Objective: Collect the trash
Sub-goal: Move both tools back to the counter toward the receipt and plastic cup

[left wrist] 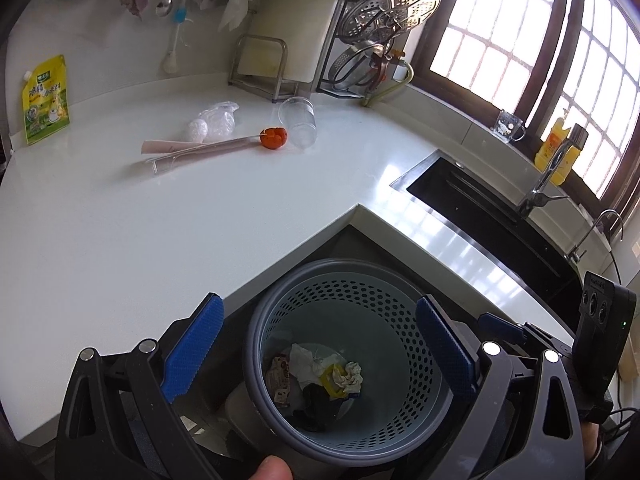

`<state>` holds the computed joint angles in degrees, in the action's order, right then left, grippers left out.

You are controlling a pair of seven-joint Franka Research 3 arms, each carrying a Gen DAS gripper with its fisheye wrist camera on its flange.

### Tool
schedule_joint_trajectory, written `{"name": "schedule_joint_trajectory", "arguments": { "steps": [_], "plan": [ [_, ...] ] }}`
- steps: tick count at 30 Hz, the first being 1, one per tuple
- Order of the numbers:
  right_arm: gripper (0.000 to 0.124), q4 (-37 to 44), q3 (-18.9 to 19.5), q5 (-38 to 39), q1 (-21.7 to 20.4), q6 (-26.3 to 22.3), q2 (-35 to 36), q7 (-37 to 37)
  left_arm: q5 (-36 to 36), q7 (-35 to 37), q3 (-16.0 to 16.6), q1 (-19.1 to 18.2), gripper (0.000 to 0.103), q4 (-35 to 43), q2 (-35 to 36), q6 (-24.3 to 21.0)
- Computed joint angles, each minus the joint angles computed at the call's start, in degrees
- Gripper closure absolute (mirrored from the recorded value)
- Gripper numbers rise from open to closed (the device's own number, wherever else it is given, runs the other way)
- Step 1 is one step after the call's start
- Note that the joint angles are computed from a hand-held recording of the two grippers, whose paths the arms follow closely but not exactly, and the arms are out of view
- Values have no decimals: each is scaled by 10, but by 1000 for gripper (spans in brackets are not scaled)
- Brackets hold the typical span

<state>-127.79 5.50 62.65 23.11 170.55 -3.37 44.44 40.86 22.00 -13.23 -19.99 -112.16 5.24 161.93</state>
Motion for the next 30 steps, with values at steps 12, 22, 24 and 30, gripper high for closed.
{"name": "schedule_joint_trajectory", "arguments": {
  "steps": [12,22,24,30],
  "plan": [
    [44,95,14,-33,-13,-10,58,14,20,-18,14,32,8,-7,-17,-2],
    [44,185,31,-80,-38,-30,129,56,47,56,32,55,8,62,28,-50],
    [44,205,33,-103,-41,-33,146,77,32,95,37,61,8,85,49,-53],
    [44,293,35,-184,-49,-42,212,144,-63,246,41,78,8,192,138,-86]
  ]
}}
